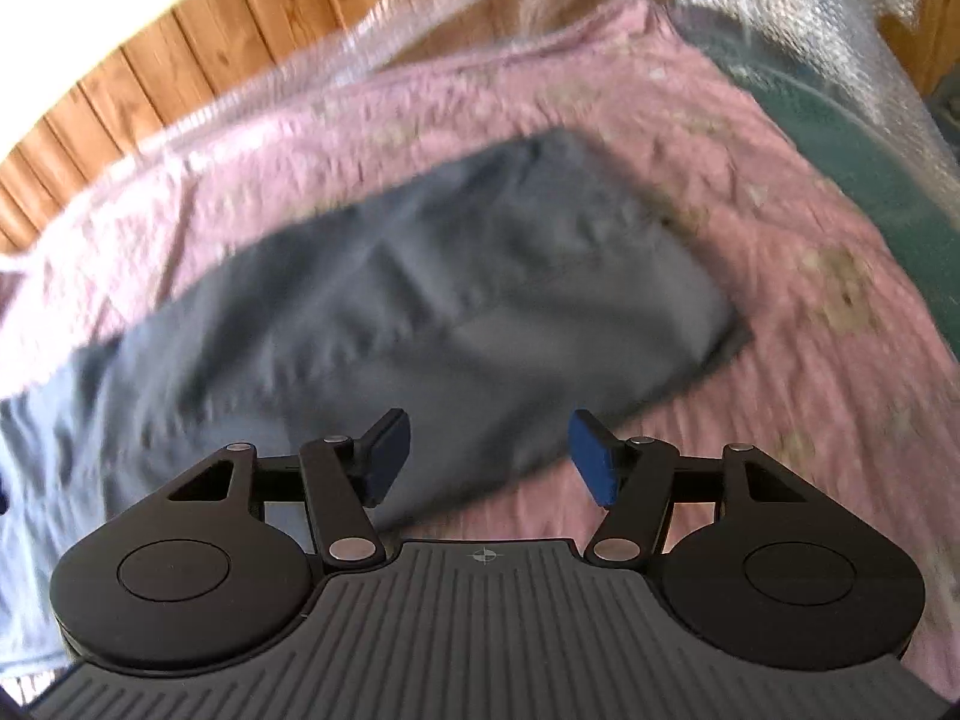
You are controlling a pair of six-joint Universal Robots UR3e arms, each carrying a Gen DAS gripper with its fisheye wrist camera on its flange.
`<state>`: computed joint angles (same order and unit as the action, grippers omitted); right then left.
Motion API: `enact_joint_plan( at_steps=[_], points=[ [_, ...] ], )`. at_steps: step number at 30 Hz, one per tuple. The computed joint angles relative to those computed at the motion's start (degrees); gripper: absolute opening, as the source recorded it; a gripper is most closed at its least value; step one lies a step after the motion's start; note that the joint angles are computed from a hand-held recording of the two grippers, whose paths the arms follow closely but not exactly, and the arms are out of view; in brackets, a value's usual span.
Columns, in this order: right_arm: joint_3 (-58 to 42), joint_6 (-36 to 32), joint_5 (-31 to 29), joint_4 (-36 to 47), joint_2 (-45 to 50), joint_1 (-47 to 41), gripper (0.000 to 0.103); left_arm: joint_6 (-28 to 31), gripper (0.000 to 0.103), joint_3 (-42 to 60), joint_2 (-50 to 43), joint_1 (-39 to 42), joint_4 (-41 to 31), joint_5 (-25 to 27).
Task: Fold clothes
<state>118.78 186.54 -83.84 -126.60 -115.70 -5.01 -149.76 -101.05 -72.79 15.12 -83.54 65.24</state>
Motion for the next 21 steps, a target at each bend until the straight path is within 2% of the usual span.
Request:
enact_joint_plan(
  at_steps=[2, 6, 9, 11, 13, 15, 18, 21],
  points=[
    [-1.67, 1.85, -2.88, 2.81, 0.27, 3.00, 0.065, -3.63, 0.078, -0.99, -1.17, -5.26, 3.70, 1.59],
    [-1.20, 1.50, -4.40, 6.12, -1.71, 3.42, 0.066, -10.95, 0.078, 0.77, -4.27, -11.88, 7.20, 2.87],
    [1.56, -2.56, -0.49, 7.26, -4.82, -2.42, 0.067, -15.26, 0.078, 2.94, -6.05, -15.41, 8.08, 4.86],
    [3.79, -7.02, 3.71, 7.92, -6.55, -8.28, 0.067, -19.94, 0.078, 4.60, -9.32, -19.10, 11.04, 7.96],
    [5.56, -12.33, 8.12, 9.05, -7.16, -14.69, 0.067, -27.00, 0.078, 7.77, -12.88, -22.48, 11.74, 11.03],
    [5.93, -17.31, 11.29, 10.26, -6.05, -19.91, 0.067, -33.24, 0.078, 9.95, -15.77, -24.91, 12.66, 10.74],
    [7.22, -24.38, 17.09, 11.23, -5.29, -27.98, 0.068, -40.20, 0.078, 16.80, -22.40, -31.31, 13.26, 14.14],
    [8.91, -28.15, 23.32, 12.39, -6.18, -37.16, 0.068, -44.36, 0.079, 25.16, -29.75, -37.08, 13.00, 16.60]
  ],
)
